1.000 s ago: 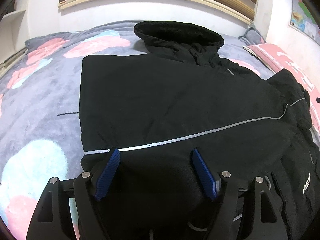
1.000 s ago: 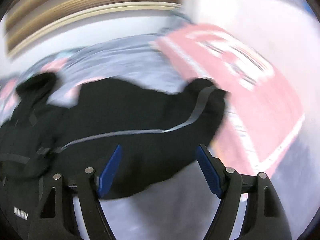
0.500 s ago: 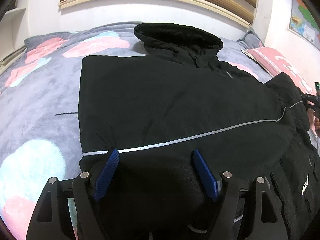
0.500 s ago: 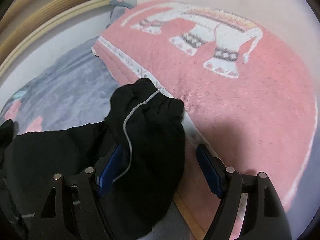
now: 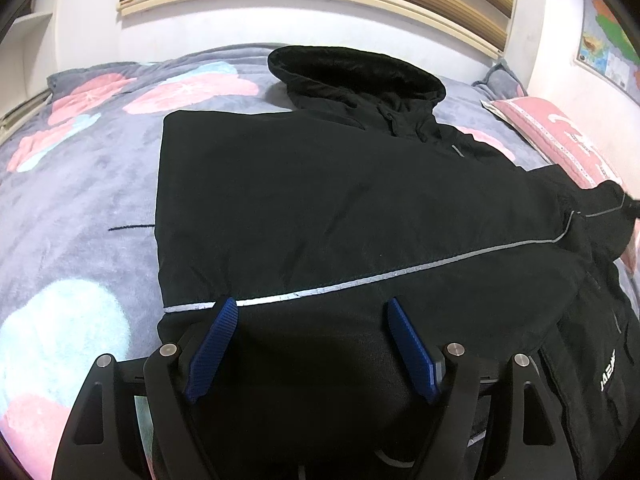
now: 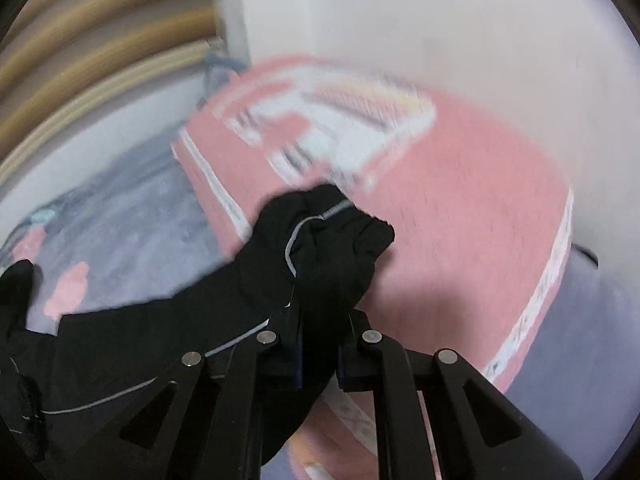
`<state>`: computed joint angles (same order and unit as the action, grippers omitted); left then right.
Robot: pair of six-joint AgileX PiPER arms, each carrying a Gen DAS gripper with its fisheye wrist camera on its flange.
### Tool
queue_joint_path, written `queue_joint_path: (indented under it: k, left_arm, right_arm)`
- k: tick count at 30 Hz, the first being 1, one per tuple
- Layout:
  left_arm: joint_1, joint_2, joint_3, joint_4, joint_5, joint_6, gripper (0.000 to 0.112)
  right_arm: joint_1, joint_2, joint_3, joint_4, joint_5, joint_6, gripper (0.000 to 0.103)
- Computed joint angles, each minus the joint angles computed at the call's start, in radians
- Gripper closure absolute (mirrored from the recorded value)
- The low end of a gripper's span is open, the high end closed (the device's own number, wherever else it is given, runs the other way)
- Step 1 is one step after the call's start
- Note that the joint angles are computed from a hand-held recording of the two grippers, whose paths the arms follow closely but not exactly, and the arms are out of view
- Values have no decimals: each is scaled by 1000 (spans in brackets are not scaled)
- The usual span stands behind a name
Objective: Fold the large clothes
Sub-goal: 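Grasp the other sleeve cuff with the right gripper and lift it, then carry the sleeve across the jacket body and open the right gripper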
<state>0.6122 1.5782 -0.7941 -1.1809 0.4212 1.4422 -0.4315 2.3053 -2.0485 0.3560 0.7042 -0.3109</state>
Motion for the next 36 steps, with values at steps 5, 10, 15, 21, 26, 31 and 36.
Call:
queue_joint_path:
  k: [5,10,15,21,26,31,36]
  left_arm:
    - [1,1,0,-4,1,5,33]
    - [-7,-2,-1,14,-7,-15,33]
    - [-20,-15,-39,185,6,-197,34]
    - [118,-158,-87,228,296,-292,34]
    - [137,-326,-131,487,343,-491,34]
    - [294,-454,-137,539,503,-514,34]
    - [627,-510,-111,331,769,-213,34]
  right_arm:
    - [46,36,-77,-149,82,122,90]
    - [88,-176,109,-79,58,11,90]
    - [258,-423,245,-169,104,54,90]
    - [601,-564,261,-446,141,249,90]
    - [889,-554,179,-532,219,408,90]
    - [1143,-523,162,-557,170,560,90]
    - [1319,-307,-92,-466,240,591,90]
